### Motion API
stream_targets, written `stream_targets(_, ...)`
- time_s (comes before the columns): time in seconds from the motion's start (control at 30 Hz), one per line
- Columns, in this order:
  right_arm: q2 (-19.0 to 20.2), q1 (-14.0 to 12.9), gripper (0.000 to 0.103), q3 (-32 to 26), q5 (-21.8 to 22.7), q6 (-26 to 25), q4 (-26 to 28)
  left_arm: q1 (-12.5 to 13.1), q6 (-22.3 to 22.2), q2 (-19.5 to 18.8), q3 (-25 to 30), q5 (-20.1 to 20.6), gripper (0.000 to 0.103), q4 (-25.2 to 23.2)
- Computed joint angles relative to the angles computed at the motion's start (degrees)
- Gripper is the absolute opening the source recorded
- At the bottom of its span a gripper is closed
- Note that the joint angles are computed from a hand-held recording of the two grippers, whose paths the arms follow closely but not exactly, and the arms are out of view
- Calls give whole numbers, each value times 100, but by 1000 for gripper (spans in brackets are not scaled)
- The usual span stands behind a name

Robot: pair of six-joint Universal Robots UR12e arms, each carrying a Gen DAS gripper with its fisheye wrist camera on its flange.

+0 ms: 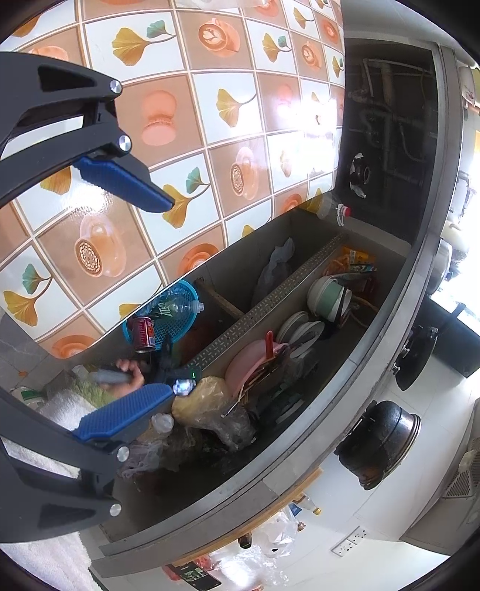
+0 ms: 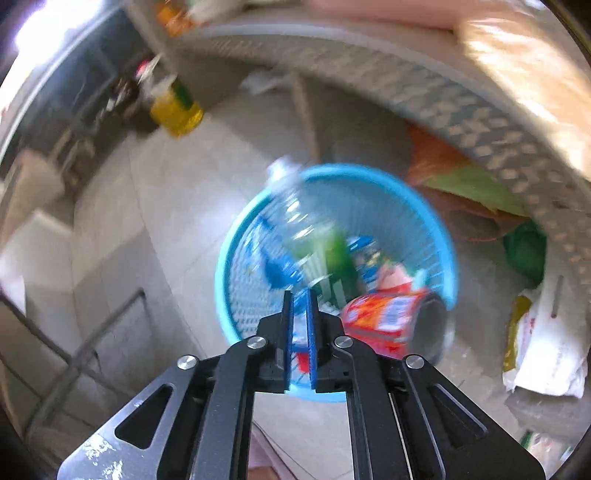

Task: Collect trash
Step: 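Lower the red can into the wastebasket and open the right gripper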

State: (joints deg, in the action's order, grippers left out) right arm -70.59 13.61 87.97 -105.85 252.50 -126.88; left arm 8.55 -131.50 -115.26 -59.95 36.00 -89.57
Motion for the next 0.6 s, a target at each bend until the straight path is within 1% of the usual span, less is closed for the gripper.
stream_targets(0.07,-174,-43,17,194,-75,185,-8,7,41,8,-23,-10,92,-3)
stream_targets(0.13,-270,-77,27,281,-54,195,89,6,76,-10,-7,-29,92,-72)
stream_targets(0.17,-291,-94,30,298,-6,156,153,4,82,-17,1,-33,92,-97)
stream_targets(0.23,-284,-106,43,319,93,36,166,-4,107,-41,27,-31,92,-167)
stream_targets(0.27,-259,-120,46,320,194,-89,165,-4,132,-54,46,-32,92,-214)
stream_targets(0.3,-234,-127,54,310,260,-161,189,-6,150,-62,63,-30,92,-248)
stream_targets(0.33,-202,-135,59,301,327,-235,230,-8,169,-70,79,-23,92,-278)
stream_targets(0.4,-159,-153,63,276,443,-269,370,-8,201,-80,100,-7,92,-312)
stream_targets(0.43,-141,-168,65,290,503,-195,426,-5,209,-86,109,-10,92,-322)
stream_targets(0.5,-158,-197,67,372,592,54,461,-2,195,-95,122,-11,92,-316)
stream_targets(0.6,-209,-268,68,559,775,420,345,6,180,-100,121,0,92,-319)
